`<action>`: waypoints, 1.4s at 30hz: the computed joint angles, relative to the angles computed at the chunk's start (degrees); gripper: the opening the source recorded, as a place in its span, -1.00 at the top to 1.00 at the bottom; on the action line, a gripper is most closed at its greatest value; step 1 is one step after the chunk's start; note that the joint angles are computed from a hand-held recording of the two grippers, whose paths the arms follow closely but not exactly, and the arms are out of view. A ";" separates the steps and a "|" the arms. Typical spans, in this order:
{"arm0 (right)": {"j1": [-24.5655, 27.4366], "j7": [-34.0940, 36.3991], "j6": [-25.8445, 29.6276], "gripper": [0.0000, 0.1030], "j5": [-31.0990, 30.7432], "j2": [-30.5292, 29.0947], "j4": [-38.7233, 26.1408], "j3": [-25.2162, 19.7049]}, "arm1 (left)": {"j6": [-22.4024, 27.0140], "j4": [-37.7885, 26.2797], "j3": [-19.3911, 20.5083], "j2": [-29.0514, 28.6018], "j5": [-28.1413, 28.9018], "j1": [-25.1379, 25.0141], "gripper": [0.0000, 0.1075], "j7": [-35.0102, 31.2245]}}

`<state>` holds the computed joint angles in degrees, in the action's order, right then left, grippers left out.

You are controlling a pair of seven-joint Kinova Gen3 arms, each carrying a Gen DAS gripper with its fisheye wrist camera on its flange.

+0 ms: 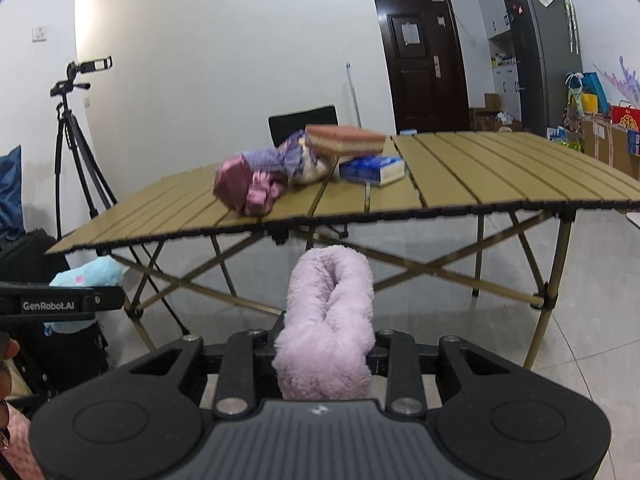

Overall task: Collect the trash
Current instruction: 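Carry the plush toy and headband back toward the black bin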

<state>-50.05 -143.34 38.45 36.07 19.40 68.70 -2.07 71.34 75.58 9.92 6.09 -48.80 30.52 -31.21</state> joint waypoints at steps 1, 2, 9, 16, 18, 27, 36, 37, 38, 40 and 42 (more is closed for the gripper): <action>0.13 0.28 0.14 0.45 -0.38 0.01 0.28 -0.22 | 0.11 0.42 0.03 -0.09 0.42 0.00 -0.49 0.16; 0.26 0.73 0.51 0.45 -0.88 0.17 0.27 -0.50 | 0.04 1.01 0.07 -0.21 0.84 -0.05 -0.49 0.37; 0.57 2.08 1.92 0.45 -3.74 1.16 1.33 -1.11 | -0.84 4.59 0.14 -0.31 4.67 -1.18 -0.49 0.65; 0.84 3.76 4.41 0.45 -6.32 2.72 1.32 -1.32 | -2.97 8.12 -0.45 -0.56 9.49 -3.45 -0.49 -0.52; 0.88 4.25 5.35 0.45 -7.10 3.43 1.01 -1.38 | -3.37 8.65 -0.65 -0.43 11.10 -4.27 -0.49 -1.27; 2.17 6.95 9.31 0.45 -11.88 6.33 -1.84 -1.50 | -3.61 8.62 -1.46 0.49 15.61 -6.48 -0.49 -3.95; 2.66 7.80 11.27 0.45 -14.04 7.81 -3.54 -0.72 | -2.35 5.05 -2.50 3.08 19.19 -7.09 -0.49 -7.34; 2.74 7.65 11.43 0.45 -14.19 7.91 -3.59 -0.61 | -2.13 4.49 -2.65 3.47 19.55 -7.07 -0.49 -7.72; 2.94 7.68 11.53 0.45 -14.39 8.02 -3.67 -0.56 | -1.96 3.91 -2.80 3.87 19.96 -7.07 -0.49 -8.14; 3.19 7.41 11.68 0.45 -14.62 8.18 -3.67 -0.36 | -1.91 2.88 -3.17 4.58 20.85 -7.16 -0.49 -8.97; 3.45 7.11 11.83 0.44 -14.77 8.33 -3.57 -0.16 | -1.70 1.55 -3.52 5.50 21.43 -7.10 -0.49 -9.78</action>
